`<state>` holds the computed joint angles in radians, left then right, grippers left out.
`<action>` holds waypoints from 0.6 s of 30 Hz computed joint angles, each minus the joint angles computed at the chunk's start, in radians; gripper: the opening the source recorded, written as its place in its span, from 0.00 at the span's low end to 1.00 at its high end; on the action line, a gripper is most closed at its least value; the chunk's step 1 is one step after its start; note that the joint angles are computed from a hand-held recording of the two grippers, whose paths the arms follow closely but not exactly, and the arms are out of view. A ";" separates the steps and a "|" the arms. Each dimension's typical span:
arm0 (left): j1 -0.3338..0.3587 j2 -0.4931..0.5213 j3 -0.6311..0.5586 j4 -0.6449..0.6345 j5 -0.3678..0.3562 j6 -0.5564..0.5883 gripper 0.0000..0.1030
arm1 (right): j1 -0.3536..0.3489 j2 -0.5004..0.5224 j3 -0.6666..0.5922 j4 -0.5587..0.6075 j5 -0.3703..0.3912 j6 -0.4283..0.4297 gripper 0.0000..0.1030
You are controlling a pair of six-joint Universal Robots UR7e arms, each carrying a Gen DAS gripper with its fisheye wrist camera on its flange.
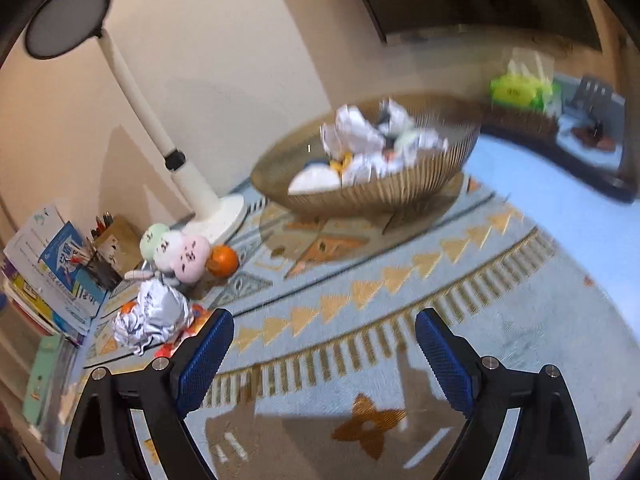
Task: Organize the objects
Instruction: 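Move both tools back toward the remaining items on the rug, then grasp a paper ball with the right tool while the left grasps another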
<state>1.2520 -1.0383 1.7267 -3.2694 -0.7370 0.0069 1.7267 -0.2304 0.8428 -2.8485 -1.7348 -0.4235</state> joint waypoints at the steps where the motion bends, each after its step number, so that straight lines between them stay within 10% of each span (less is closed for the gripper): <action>1: 0.030 0.011 -0.010 0.040 -0.033 -0.042 0.98 | 0.001 -0.003 0.009 -0.016 -0.008 -0.008 0.91; 10: 0.118 0.128 -0.197 0.241 -0.140 -0.115 0.98 | 0.012 -0.001 0.001 0.020 -0.010 -0.050 0.91; 18: 0.144 0.200 -0.286 0.216 -0.152 -0.154 0.98 | 0.052 0.054 -0.136 0.369 0.124 0.016 0.91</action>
